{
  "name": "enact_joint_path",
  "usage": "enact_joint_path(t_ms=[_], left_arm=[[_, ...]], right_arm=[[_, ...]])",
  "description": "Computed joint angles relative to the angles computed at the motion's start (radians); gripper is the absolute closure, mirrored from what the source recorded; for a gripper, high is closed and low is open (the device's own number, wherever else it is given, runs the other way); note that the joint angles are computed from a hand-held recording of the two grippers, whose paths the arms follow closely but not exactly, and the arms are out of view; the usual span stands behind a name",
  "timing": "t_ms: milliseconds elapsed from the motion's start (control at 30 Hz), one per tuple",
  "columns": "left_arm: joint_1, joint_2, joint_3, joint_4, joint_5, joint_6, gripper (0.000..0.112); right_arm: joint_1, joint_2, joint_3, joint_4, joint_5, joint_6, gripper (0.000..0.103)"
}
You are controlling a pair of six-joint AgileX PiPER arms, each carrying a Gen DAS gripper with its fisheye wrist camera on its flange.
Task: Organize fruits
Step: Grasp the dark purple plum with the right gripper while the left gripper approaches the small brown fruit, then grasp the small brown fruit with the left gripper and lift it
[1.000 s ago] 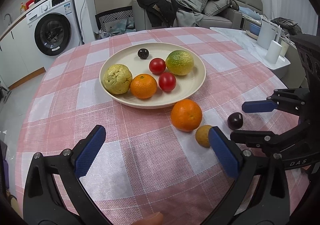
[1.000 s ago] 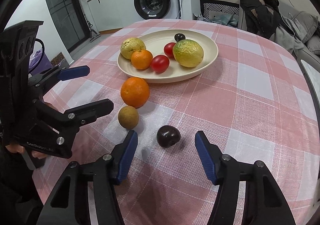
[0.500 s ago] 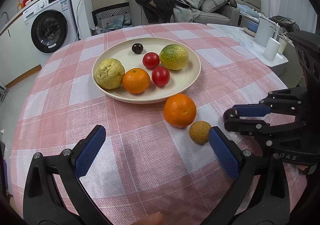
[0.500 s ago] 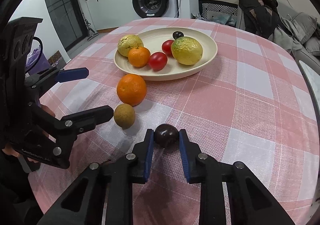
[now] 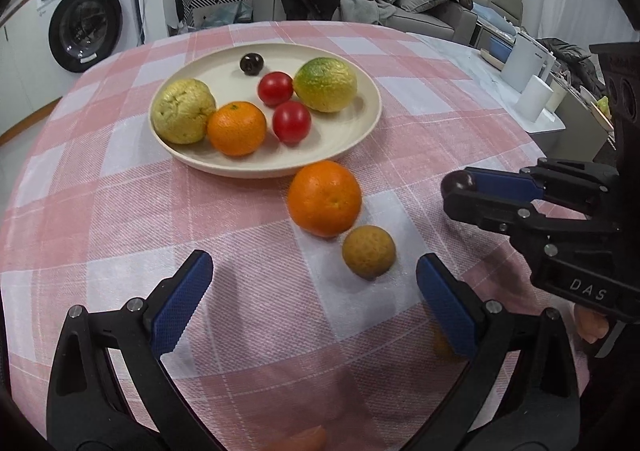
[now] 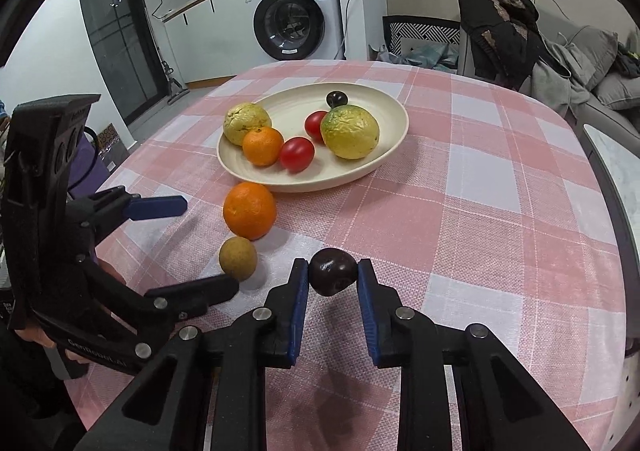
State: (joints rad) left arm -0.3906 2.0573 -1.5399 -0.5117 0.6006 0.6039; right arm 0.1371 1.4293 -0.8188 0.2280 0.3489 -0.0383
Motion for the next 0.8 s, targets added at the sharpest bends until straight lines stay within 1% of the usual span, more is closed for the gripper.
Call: enact_joint_path(t_ms=[100, 133, 200, 300, 367, 400, 433, 467, 500, 533, 600, 800], left_arm=[[-0.018, -0.001, 0.013, 0.007, -0.005, 0.006, 0.017], [-0.027, 0.001, 0.013, 0.021, -0.005, 0.004, 0.024], [-0.048, -0.006, 0.028, 0.066, -0.03, -0.016, 0.031], [-0.052, -0.015, 0.043, 0.042, -0.039, 0.022, 0.042], [-0.054, -0.02, 0.051, 0.038, -0.048, 0.032, 0.055], [-0.053, -0.021, 0.051, 0.033, -0.048, 0.04, 0.057], [-0.051, -0.022, 0.053, 0.02, -0.044, 0.054, 0.064], [-0.047, -0.025, 0.057, -0.002, -0.042, 0.079, 0.073], [-0.042, -0.024, 0.054, -0.027, -0.032, 0.107, 0.078], [-0.036, -0.026, 0.057, -0.052, -0.021, 0.135, 0.085], [-0.027, -0.026, 0.055, -0.096, 0.004, 0.178, 0.087], [-0.026, -0.05, 0.089, -0.153, -0.012, 0.259, 0.087]], right_arm=[[0.008, -0.004, 0.003, -0.011, -0.002, 0.012, 0.078], [0.009, -0.004, 0.005, -0.012, -0.004, 0.013, 0.078], [0.011, -0.006, 0.006, -0.017, -0.003, 0.017, 0.078], [0.012, -0.01, 0.008, -0.016, -0.003, 0.016, 0.078], [0.013, -0.011, 0.008, -0.019, -0.003, 0.019, 0.078], [0.013, -0.011, 0.008, -0.019, -0.003, 0.019, 0.078], [0.013, -0.01, 0.008, -0.021, -0.004, 0.02, 0.078], [0.013, -0.01, 0.008, -0.021, -0.004, 0.02, 0.078], [0.013, -0.01, 0.008, -0.027, -0.003, 0.025, 0.078], [0.014, -0.01, 0.008, -0.028, -0.003, 0.026, 0.078], [0.014, -0.01, 0.008, -0.028, -0.003, 0.027, 0.078], [0.014, -0.012, 0.01, -0.032, -0.01, 0.032, 0.078]])
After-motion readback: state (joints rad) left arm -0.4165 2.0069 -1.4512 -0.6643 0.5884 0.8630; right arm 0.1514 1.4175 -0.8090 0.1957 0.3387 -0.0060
